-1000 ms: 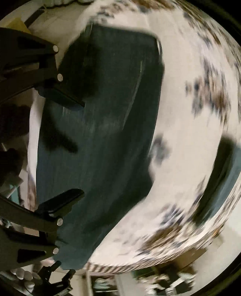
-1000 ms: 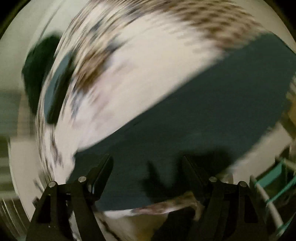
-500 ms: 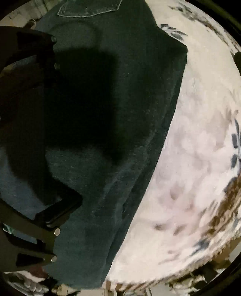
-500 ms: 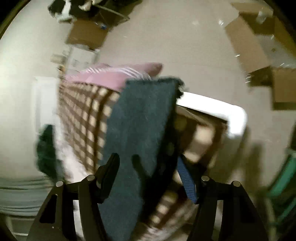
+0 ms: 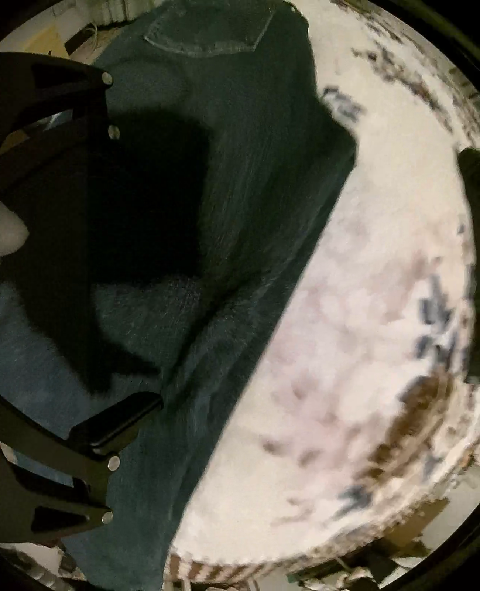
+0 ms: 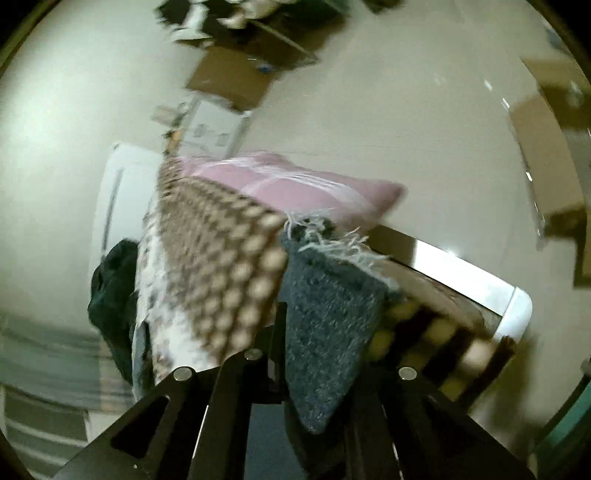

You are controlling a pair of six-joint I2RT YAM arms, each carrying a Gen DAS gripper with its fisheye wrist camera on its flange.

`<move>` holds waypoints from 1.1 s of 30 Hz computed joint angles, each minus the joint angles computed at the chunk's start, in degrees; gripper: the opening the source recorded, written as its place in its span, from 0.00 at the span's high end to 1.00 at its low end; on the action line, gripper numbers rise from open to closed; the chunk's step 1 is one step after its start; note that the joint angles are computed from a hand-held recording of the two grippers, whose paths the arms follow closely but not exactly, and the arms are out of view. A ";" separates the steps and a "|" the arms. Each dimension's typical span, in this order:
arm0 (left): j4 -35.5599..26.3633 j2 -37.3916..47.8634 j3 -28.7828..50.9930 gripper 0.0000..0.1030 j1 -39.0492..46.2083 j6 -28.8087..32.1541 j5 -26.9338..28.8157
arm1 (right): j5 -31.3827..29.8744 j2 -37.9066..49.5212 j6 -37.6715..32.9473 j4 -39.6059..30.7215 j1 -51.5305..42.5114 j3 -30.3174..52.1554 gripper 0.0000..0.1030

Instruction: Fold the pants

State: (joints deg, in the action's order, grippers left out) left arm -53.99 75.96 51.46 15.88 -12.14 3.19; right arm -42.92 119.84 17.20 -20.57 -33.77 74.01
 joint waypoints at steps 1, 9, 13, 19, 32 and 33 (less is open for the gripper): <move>-0.86 -0.66 0.91 0.00 0.45 0.45 0.27 | -0.12 -2.72 -0.85 -0.99 0.82 -0.69 0.94; -14.45 -11.14 9.05 0.00 14.45 10.79 7.27 | 1.48 -26.86 2.20 -3.47 19.13 -11.46 0.94; -17.93 -12.97 9.49 0.00 25.54 20.02 12.68 | 7.38 -32.52 9.70 2.87 34.96 -18.89 0.94; -20.56 -8.24 11.24 0.00 48.39 40.08 17.08 | 19.00 -27.16 21.64 17.70 59.22 -25.98 0.94; -13.89 7.15 15.43 0.00 69.65 50.57 15.19 | 17.59 -8.91 29.18 18.89 79.07 -16.96 0.46; -13.40 8.40 15.96 0.00 70.49 50.27 15.02 | 18.52 -11.23 30.90 19.34 78.44 -18.51 0.43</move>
